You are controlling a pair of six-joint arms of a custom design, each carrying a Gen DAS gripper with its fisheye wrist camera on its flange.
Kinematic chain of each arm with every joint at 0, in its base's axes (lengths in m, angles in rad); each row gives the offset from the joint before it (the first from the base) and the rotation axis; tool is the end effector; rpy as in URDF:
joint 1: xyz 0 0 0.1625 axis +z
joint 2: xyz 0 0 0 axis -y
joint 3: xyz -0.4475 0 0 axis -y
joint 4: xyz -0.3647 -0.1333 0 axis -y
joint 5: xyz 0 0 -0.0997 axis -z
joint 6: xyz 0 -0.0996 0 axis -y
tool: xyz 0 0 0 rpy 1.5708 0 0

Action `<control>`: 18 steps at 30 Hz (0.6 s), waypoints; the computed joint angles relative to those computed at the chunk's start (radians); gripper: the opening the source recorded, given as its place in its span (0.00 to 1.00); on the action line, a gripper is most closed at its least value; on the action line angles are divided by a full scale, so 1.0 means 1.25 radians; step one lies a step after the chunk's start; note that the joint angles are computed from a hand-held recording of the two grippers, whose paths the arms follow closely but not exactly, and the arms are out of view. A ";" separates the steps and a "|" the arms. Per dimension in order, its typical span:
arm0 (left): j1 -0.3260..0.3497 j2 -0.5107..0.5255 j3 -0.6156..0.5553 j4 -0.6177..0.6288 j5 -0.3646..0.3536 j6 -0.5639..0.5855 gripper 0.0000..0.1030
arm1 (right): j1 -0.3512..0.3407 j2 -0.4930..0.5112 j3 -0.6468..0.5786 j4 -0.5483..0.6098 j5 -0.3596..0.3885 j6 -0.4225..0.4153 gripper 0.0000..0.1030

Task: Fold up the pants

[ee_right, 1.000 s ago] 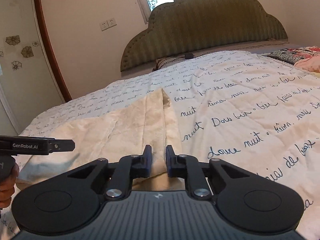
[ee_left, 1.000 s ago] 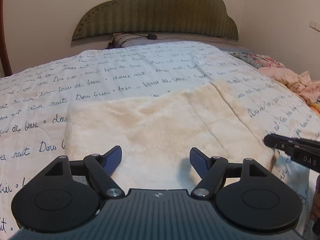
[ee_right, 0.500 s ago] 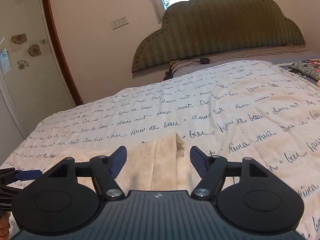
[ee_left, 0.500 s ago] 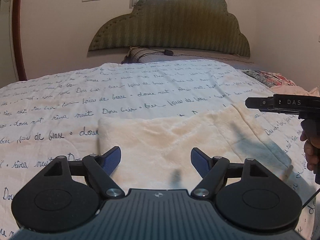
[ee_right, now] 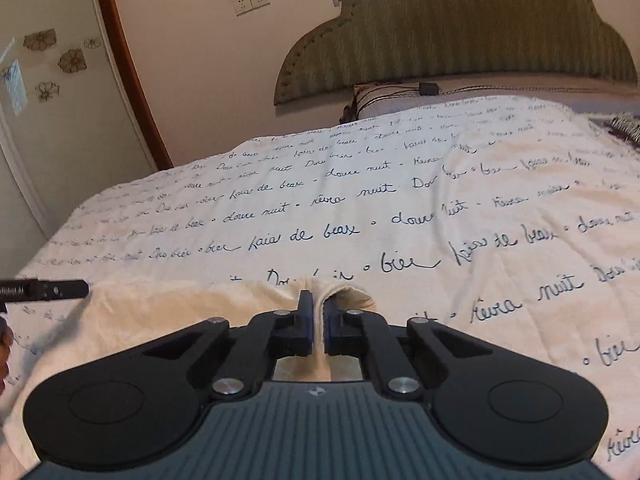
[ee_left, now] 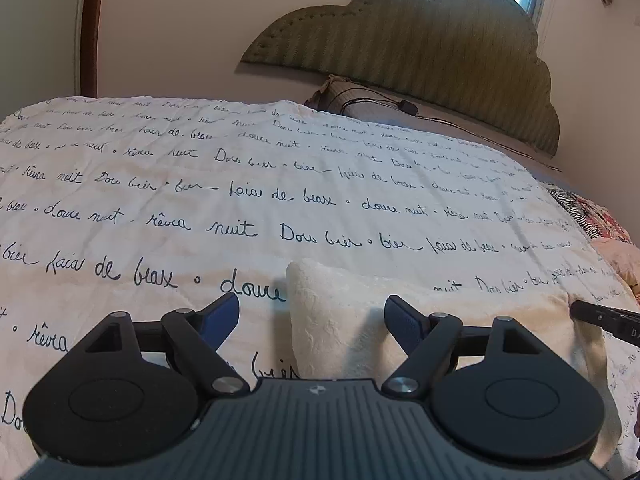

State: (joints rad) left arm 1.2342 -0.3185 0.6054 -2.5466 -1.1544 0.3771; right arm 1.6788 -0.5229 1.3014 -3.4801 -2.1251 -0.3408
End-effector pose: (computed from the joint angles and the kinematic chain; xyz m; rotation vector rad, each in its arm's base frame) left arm -0.1366 -0.9159 0.1925 0.7160 2.4787 -0.9118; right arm 0.1630 -0.7533 0.1840 0.1009 -2.2001 1.2943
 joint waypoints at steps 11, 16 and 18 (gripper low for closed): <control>0.002 -0.135 0.290 -0.234 0.019 0.157 0.88 | 0.051 0.087 -0.054 -0.249 -0.164 -0.143 0.37; 0.017 -0.290 0.543 -0.332 -0.049 0.216 0.88 | 0.093 0.058 0.115 -0.321 0.014 -0.213 0.54; 0.020 -0.342 0.636 -0.382 -0.075 0.265 0.88 | 0.105 0.078 0.118 -0.328 0.006 -0.255 0.68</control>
